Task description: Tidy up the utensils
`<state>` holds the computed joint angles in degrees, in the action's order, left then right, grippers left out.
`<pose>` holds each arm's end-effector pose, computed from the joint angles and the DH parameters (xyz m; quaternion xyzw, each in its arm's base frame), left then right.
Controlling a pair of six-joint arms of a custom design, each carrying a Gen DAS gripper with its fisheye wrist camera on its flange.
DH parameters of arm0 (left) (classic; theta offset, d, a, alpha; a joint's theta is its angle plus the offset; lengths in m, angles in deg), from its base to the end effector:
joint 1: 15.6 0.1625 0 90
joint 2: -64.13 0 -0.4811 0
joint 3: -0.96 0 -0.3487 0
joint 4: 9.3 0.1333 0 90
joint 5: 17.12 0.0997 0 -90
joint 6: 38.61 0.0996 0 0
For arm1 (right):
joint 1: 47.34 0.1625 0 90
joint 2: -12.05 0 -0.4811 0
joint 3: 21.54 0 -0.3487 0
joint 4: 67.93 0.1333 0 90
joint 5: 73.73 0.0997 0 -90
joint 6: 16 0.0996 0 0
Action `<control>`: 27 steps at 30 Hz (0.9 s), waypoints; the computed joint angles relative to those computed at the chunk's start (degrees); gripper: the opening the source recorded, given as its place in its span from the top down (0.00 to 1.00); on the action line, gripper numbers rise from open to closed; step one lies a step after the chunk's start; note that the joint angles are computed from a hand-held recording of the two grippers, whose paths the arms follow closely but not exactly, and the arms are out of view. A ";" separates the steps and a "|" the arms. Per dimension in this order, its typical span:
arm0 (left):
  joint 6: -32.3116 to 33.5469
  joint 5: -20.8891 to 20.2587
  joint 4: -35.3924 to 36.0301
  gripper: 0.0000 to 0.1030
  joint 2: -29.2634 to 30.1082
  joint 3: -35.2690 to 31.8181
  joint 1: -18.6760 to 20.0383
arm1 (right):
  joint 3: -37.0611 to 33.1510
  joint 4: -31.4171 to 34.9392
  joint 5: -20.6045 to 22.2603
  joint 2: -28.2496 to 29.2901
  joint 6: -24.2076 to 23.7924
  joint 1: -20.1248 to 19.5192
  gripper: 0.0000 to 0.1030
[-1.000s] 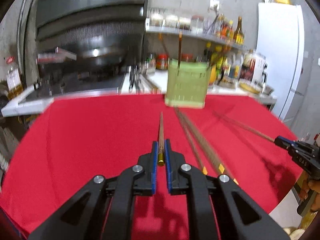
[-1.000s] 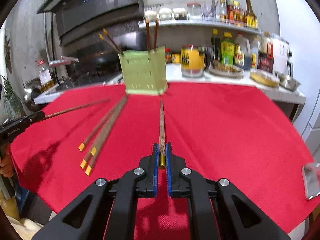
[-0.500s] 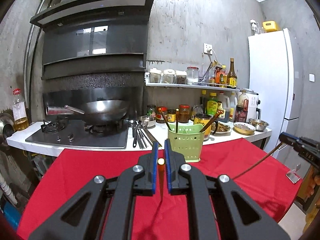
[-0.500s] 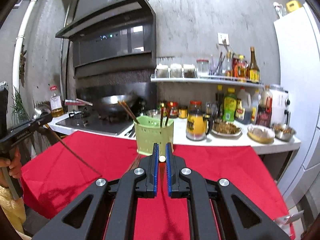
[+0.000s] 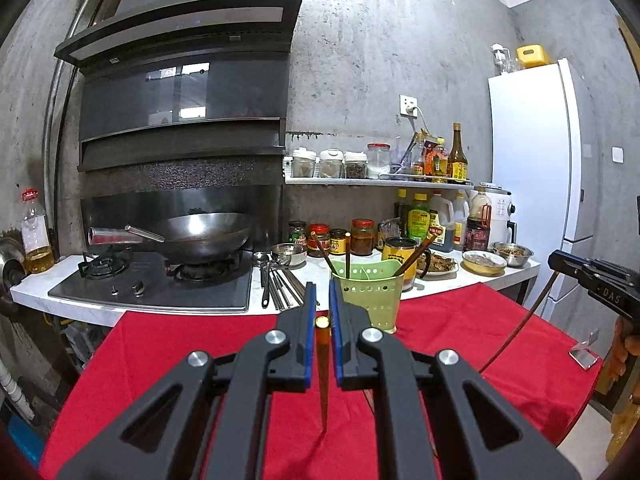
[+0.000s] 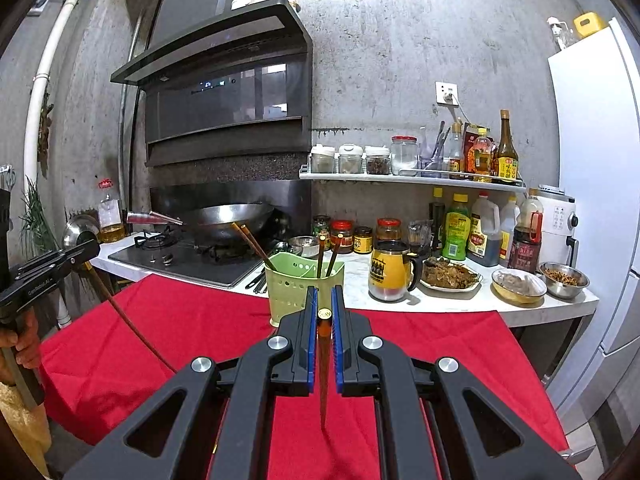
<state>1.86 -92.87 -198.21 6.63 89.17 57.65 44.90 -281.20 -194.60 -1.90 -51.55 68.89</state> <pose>-0.0463 -0.7014 0.4469 0.3324 0.7546 -0.5233 0.2148 0.4241 -0.6748 0.0679 0.2712 -0.7535 0.5388 0.2616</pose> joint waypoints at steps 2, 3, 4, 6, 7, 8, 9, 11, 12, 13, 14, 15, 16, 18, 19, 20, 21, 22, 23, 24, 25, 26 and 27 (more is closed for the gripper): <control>0.10 0.11 0.11 0.94 0.44 -0.44 0.11 | -0.86 1.28 -0.26 0.30 0.44 -0.20 0.93; 0.17 0.08 0.87 0.94 0.59 -0.68 0.23 | -1.56 2.86 -0.42 0.45 1.10 -0.45 0.93; 0.82 0.74 1.08 0.94 1.10 -0.92 0.27 | -2.37 4.56 -0.51 0.64 2.03 -0.84 0.93; 2.71 2.33 0.22 0.94 2.14 -0.98 0.32 | -3.70 7.74 -0.90 1.27 4.16 -1.82 0.93; 2.67 2.61 1.01 0.94 2.35 -1.23 0.52 | -4.12 8.76 -1.05 1.59 4.91 -2.26 0.93; 1.82 2.86 2.90 0.94 2.37 -1.56 0.76 | -4.35 10.23 -1.13 1.79 6.26 -2.73 0.93; 0.21 3.20 6.51 0.94 2.56 -2.26 1.20 | -4.38 12.07 -0.85 1.86 8.00 -3.35 0.94; -0.79 4.40 9.43 0.94 3.26 -2.81 1.86 | -5.01 14.49 -1.28 2.44 9.61 -4.11 0.96; -1.25 5.12 10.89 0.94 3.77 -3.09 2.25 | -5.09 15.39 -1.17 2.61 10.18 -4.41 0.97; -1.86 5.25 11.62 0.95 4.06 -3.18 2.63 | -5.16 15.85 -1.16 2.80 10.48 -4.65 0.99; -2.41 5.25 12.03 0.95 4.19 -3.25 2.93 | -5.33 16.18 -1.28 3.05 10.48 -4.75 1.00; -3.21 5.00 12.96 0.95 4.24 -3.47 3.22 | -5.36 16.13 -1.38 3.28 10.26 -4.71 1.00; -3.84 4.77 13.36 0.95 4.22 -3.52 3.47 | -5.39 16.17 -1.35 3.32 10.12 -4.72 1.00; -3.61 5.02 12.55 0.95 4.20 -3.37 3.50 | -4.92 16.16 -1.50 3.00 10.14 -4.80 1.00; -3.34 5.14 11.72 0.95 4.08 -3.12 3.50 | -4.57 16.70 -2.09 2.69 10.13 -4.82 1.00; -3.36 5.17 11.40 0.95 4.04 -3.01 3.47 | -4.23 16.26 -2.56 2.59 9.97 -4.85 1.00; -3.46 5.04 11.40 0.95 4.00 -3.09 3.51 | -3.54 16.36 -2.77 2.21 10.26 -4.99 1.00; -3.57 4.77 11.68 0.95 4.03 -3.36 3.62 | -3.13 16.81 -2.60 1.97 10.66 -5.14 1.00; -3.60 4.70 11.69 0.95 4.08 -3.40 3.68 | -2.75 17.11 -2.49 1.85 11.02 -5.29 1.00; -3.72 4.85 11.76 0.95 4.21 -3.53 3.56 | -2.48 18.06 -2.20 1.80 11.66 -5.53 1.00; -3.82 4.85 11.89 0.95 4.28 -3.52 3.57 | -2.29 18.65 -1.81 1.80 11.91 -5.64 1.00; -3.80 4.90 12.03 0.95 4.36 -3.59 3.46 | -2.19 18.94 -1.16 1.85 11.91 -5.74 1.00; -3.59 4.91 11.89 0.95 4.36 -3.41 3.40 | -2.41 18.65 -1.12 2.05 11.57 -5.68 1.00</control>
